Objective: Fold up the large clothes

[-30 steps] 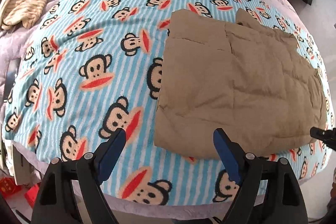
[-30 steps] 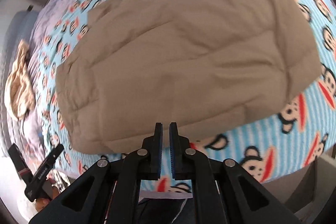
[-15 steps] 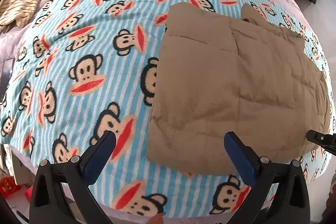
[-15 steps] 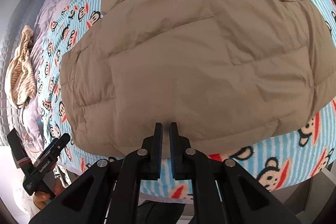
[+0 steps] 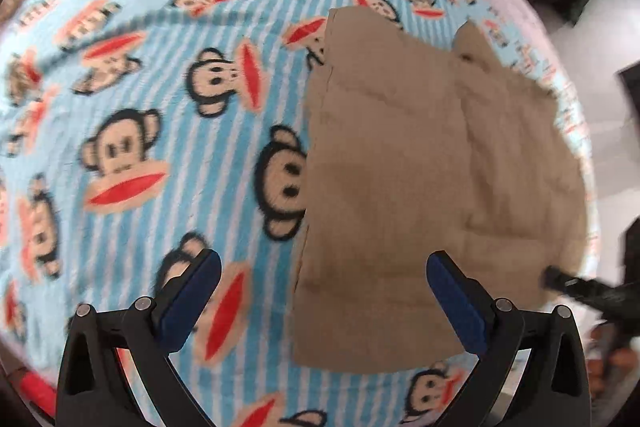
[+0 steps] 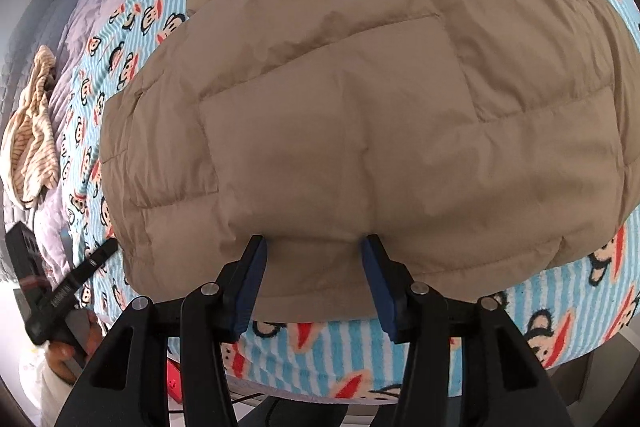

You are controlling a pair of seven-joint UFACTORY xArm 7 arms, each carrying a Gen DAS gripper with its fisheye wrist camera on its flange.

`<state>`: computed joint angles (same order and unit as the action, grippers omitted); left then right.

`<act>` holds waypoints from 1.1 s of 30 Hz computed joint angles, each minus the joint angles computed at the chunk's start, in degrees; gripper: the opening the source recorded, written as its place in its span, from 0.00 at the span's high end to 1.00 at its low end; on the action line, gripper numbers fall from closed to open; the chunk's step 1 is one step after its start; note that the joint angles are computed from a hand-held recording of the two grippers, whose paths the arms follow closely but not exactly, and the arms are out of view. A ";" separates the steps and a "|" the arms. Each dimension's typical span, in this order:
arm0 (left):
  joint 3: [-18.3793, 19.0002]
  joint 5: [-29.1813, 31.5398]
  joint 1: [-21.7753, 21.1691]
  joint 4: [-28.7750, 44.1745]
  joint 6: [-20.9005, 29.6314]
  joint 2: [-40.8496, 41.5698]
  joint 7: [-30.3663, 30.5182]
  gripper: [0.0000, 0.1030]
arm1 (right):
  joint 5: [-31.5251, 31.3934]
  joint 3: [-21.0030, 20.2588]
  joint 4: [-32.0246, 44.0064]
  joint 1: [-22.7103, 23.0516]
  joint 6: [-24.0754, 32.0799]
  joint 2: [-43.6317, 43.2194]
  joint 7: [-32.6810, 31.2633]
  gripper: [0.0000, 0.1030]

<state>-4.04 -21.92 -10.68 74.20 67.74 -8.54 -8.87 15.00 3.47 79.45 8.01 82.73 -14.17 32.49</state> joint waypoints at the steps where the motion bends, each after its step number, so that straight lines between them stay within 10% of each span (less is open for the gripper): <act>1: 0.94 -2.82 0.17 0.42 0.26 0.98 1.74 0.00 | 0.06 -0.05 -0.12 -0.02 -0.08 0.06 0.00 0.48; 11: -0.08 -19.61 2.81 8.92 6.47 13.93 16.46 0.00 | 0.02 0.05 -1.03 0.09 -0.88 0.35 0.38 0.46; 24: -4.72 -19.79 3.01 17.27 5.91 23.60 16.90 0.01 | 0.78 -0.38 -2.64 0.00 -2.33 -0.18 -0.89 0.45; 28: -5.53 -22.06 3.12 17.68 7.52 23.16 17.85 0.60 | 1.14 -0.50 -0.67 0.03 -0.57 0.64 -1.22 0.44; 32: -5.44 -25.07 3.40 18.55 7.25 21.88 18.57 0.74 | -1.41 -0.05 1.27 -0.33 -1.87 -0.05 -2.09 0.46; 33: -5.45 -25.95 3.36 18.71 7.08 21.50 18.41 0.76 | -2.47 0.12 1.06 -0.50 -3.51 -0.68 -2.14 0.64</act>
